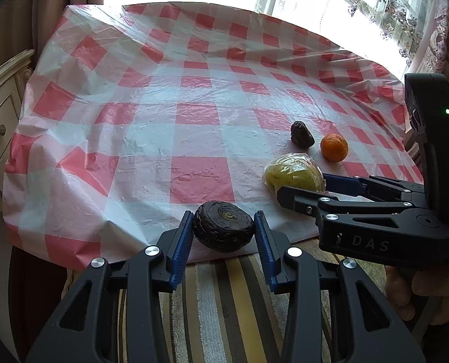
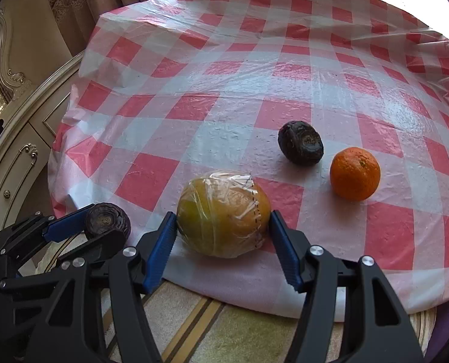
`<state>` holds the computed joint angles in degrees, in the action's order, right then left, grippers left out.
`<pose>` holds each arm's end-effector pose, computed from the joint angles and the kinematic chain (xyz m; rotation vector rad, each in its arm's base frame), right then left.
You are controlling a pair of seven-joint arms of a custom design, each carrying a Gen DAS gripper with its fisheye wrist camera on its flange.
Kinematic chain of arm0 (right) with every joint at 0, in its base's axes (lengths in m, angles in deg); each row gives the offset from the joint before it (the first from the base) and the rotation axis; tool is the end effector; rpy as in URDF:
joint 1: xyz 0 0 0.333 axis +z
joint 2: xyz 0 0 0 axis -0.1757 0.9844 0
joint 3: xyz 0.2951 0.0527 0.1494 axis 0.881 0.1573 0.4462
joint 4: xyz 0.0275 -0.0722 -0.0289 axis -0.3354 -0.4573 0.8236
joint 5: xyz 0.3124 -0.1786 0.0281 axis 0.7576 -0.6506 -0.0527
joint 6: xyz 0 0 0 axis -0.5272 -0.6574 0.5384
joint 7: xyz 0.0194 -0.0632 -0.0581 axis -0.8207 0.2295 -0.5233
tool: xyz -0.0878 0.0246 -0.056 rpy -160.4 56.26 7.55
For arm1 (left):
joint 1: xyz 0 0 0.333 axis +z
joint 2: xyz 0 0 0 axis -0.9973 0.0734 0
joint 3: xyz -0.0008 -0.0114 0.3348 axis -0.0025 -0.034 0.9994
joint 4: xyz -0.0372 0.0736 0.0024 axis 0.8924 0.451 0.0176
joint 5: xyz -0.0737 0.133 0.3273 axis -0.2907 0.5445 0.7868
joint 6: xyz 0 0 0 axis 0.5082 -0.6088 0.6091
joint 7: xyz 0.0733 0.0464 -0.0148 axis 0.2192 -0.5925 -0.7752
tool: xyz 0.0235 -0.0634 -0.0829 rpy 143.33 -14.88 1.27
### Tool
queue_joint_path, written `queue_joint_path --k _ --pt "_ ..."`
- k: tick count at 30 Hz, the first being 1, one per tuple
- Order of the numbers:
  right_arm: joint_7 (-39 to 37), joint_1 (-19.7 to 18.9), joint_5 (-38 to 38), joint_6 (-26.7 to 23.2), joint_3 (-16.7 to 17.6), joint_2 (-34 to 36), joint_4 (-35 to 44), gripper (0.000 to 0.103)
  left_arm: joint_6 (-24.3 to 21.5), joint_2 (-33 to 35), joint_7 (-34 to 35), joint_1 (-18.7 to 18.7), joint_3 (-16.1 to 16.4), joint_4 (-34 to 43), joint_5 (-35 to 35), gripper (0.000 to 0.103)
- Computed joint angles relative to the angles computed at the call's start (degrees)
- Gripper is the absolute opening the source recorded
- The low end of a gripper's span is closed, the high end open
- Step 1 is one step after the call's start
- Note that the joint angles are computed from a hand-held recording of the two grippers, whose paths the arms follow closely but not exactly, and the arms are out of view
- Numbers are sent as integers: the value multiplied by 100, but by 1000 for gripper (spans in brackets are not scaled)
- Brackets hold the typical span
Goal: Organize fruits
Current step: 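Grasp the dark brown fruit with the left tool while the right tool grasps the wrapped yellow fruit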
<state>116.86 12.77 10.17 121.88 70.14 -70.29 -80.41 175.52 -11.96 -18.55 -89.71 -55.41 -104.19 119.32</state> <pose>0.4517 0.1882 0.4597 -2.0885 1.4127 -0.2224 0.3719 -0.2605 0.4637 -1.8745 1.8165 -0.8765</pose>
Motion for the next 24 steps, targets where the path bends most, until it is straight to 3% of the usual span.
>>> queue_joint_path --k 3,7,10,18,20,24 --pt "-315 55 415 -154 -96 -80 -28 63 -3 12 6 -5 5 9 9 38" --pt "-31 -51 64 -115 1 -121 -98 64 -6 21 7 -20 11 17 23 38" --pt "545 -181 -654 46 147 -120 -161 69 -7 24 2 -32 23 20 29 38" --pt "2393 -563 -3119 223 480 -15 -145 70 -28 19 -25 -52 37 19 44 38" --pt "2478 -497 -3278 210 422 35 -104 65 -44 18 -22 -50 25 27 61 38" --pt "2417 -364 -3203 291 286 0 -166 65 -23 15 -40 -22 25 20 116 38"
